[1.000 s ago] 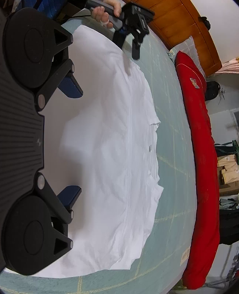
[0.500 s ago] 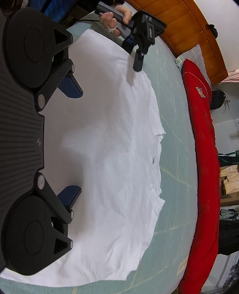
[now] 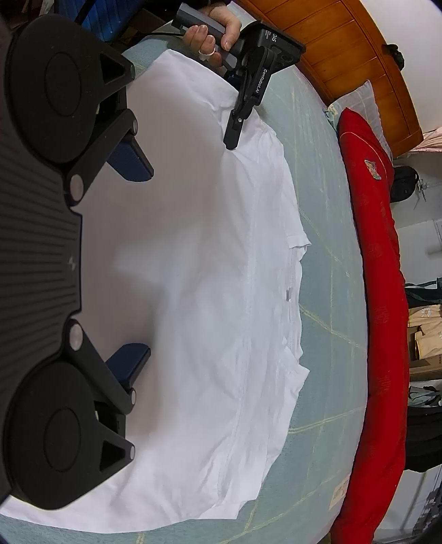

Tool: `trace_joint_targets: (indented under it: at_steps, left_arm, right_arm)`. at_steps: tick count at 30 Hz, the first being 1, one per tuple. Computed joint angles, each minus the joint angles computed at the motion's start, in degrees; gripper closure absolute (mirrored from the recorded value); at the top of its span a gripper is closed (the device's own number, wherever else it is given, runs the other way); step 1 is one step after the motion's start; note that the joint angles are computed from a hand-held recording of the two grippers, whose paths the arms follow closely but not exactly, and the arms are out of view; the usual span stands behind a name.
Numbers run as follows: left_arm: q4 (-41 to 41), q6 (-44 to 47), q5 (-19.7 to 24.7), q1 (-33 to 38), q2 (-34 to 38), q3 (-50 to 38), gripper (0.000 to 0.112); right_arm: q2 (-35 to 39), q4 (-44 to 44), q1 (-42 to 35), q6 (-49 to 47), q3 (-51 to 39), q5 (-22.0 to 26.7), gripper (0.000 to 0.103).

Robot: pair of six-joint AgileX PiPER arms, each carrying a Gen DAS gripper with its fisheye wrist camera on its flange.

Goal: Fold clothes
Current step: 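Roll the left gripper sideways and close it on the shirt's side edge, then lift the side edge with the left gripper and fold it toward the shirt's middle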

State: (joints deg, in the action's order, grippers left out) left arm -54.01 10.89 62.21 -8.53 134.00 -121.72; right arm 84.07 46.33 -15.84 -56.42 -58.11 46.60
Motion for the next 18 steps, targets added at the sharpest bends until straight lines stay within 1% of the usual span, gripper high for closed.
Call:
trace_joint_targets:
  at_steps: [3,4,6,8,11,13,16,18]
  left_arm:
    - [5.06,-3.04,-0.55,-1.49,-1.42,-0.93,0.101]
    - [6.37,-3.91,-0.61,-1.87,-1.92,-1.10,0.104]
    - [8.35,-5.55,-0.34,-2.43,-2.56,-1.80,0.105]
    - [10.39,-7.29,0.19,-2.91,-2.78,-3.01,0.106]
    - [12.54,-7.56,0.22,-2.88,-4.40,-1.60,0.106]
    - [13.99,-8.58,0.68,-3.12,-4.84,-2.05,0.106]
    - [15.89,-10.38,1.48,-3.56,-5.11,-3.36,0.106]
    - [16.83,-11.65,2.19,-4.06,-4.50,-5.41,0.106]
  right_arm:
    - [-0.34,0.87,-0.36,-1.01,0.16,0.23,0.000]
    - [-0.41,1.10,-0.52,-1.30,0.16,0.36,0.000]
    - [-0.56,1.77,-1.01,-1.86,0.14,0.83,0.000]
    - [-0.27,4.14,-1.84,-3.70,0.05,2.26,0.000]
    - [0.91,7.88,-2.33,-5.73,-0.65,4.76,0.000]
    - [2.55,11.11,-2.43,-6.92,-1.70,7.64,0.000]
    - [5.56,14.89,-0.70,-6.03,-3.89,9.93,0.000]
    - [7.70,16.95,1.00,-5.68,-5.23,10.42,0.000]
